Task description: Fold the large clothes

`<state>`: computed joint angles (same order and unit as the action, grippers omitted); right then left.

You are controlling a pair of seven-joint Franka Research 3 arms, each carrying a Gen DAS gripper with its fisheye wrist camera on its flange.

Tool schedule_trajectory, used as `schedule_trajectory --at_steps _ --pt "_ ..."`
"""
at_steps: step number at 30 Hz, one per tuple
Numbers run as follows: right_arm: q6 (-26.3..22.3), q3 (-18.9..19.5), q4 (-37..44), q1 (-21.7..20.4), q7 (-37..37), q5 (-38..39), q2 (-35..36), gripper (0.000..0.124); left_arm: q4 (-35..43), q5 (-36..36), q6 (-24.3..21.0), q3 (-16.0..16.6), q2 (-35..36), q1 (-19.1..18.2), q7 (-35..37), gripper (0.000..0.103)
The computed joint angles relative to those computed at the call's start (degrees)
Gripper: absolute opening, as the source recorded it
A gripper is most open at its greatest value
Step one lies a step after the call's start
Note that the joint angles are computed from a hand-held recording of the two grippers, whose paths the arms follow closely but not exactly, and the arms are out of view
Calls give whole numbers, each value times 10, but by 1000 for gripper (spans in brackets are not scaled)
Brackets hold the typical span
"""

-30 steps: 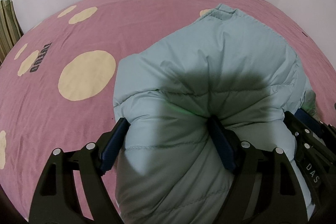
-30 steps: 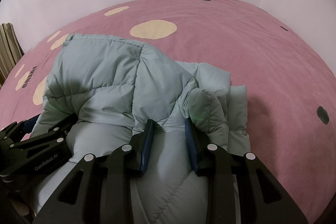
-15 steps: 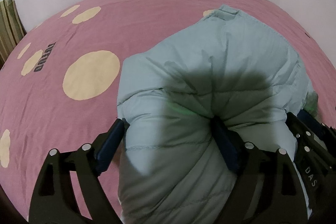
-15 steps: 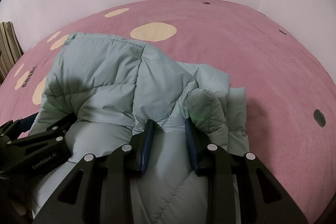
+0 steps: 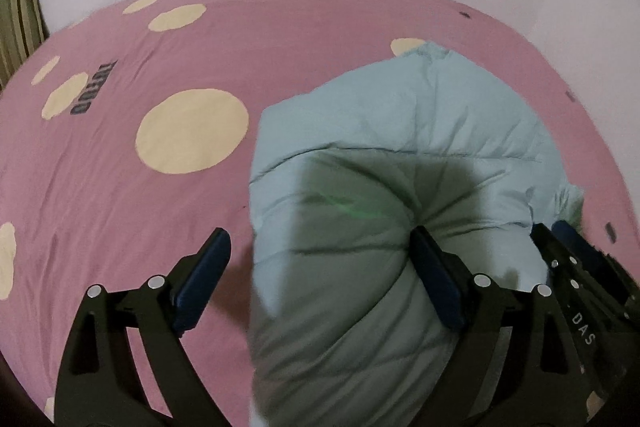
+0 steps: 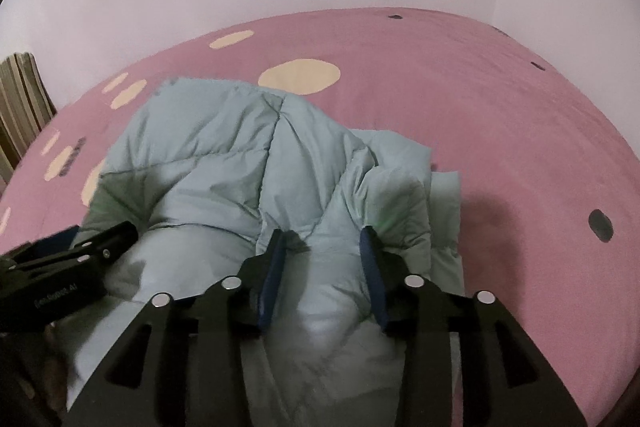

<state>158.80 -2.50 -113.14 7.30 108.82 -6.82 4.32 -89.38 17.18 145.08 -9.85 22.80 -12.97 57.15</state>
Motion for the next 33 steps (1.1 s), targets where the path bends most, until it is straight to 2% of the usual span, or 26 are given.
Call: schedule_trajectory --at_steps 3,5,8,10,14,18,24,28,33 --pt "19 7 -26 -8 -40 66 -31 64 -35 -38 21 -10 -29 22 12 90" --pt "35 7 -47 -12 -31 59 -55 72 -61 -62 36 -13 -50 36 15 90" --pt "48 6 -76 -21 -55 100 -86 74 -110 -121 67 -22 -84 61 24 91" --pt "48 4 -89 -26 -69 138 -99 75 -141 -187 82 -35 -102 81 47 91" --pt "28 -9 -100 -26 -121 249 -105 75 -161 -285 79 -53 -106 94 102 91" --pt "10 -7 -107 -33 -134 288 -100 75 -172 -290 96 -47 -104 80 101 91" --pt "-4 -10 -106 -31 -184 384 -85 81 -170 -331 100 -55 -99 83 126 91" --pt "-9 -7 -104 -32 -204 401 -83 81 -168 -408 103 -77 -88 100 183 91" --pt "-12 -6 -99 -32 -231 429 -77 82 -163 -417 98 -74 -83 97 205 91"
